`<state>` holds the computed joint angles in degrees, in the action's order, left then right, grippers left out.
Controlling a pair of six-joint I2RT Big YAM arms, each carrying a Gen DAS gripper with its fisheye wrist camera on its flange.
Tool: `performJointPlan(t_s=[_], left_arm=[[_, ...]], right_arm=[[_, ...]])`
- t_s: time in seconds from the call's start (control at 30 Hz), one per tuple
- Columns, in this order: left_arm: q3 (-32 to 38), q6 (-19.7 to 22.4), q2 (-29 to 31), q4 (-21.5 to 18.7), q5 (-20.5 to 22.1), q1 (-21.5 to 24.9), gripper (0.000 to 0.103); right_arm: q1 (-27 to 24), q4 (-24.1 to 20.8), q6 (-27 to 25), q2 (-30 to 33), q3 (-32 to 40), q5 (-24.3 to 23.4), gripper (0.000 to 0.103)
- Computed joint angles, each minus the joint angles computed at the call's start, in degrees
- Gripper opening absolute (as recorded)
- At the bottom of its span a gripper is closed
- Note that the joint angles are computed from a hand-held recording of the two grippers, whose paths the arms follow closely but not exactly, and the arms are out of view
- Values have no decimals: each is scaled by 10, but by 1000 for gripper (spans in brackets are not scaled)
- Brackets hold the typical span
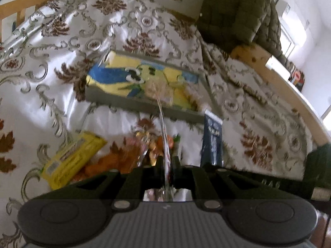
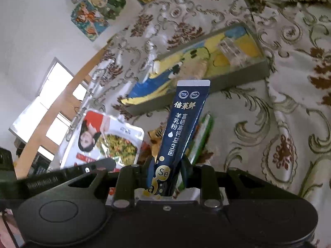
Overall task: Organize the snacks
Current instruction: 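Lift the white packet with the left tool while the right tool carries the blue stick over the tray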
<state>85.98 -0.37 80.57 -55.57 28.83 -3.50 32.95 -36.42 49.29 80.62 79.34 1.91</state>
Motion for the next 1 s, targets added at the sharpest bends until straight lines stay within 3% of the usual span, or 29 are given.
performJointPlan(t_s=[0.17, 0.3, 0.53, 0.8, 1.0], left_arm=[[39, -28, 26, 21, -5, -16, 9], [91, -60, 68, 44, -12, -29, 9], [241, -77, 188, 46, -46, -54, 9], [417, -74, 333, 0, -73, -80, 9], [515, -72, 414, -52, -97, -88, 9]], right_arm=[[-16, 22, -10, 5, 11, 4, 28], [-39, 22, -56, 28, 48, 1, 28], [-93, 24, -107, 98, 131, -2, 28], [-144, 53, -104, 189, 205, -6, 28], [-163, 29, -113, 244, 252, -20, 28]])
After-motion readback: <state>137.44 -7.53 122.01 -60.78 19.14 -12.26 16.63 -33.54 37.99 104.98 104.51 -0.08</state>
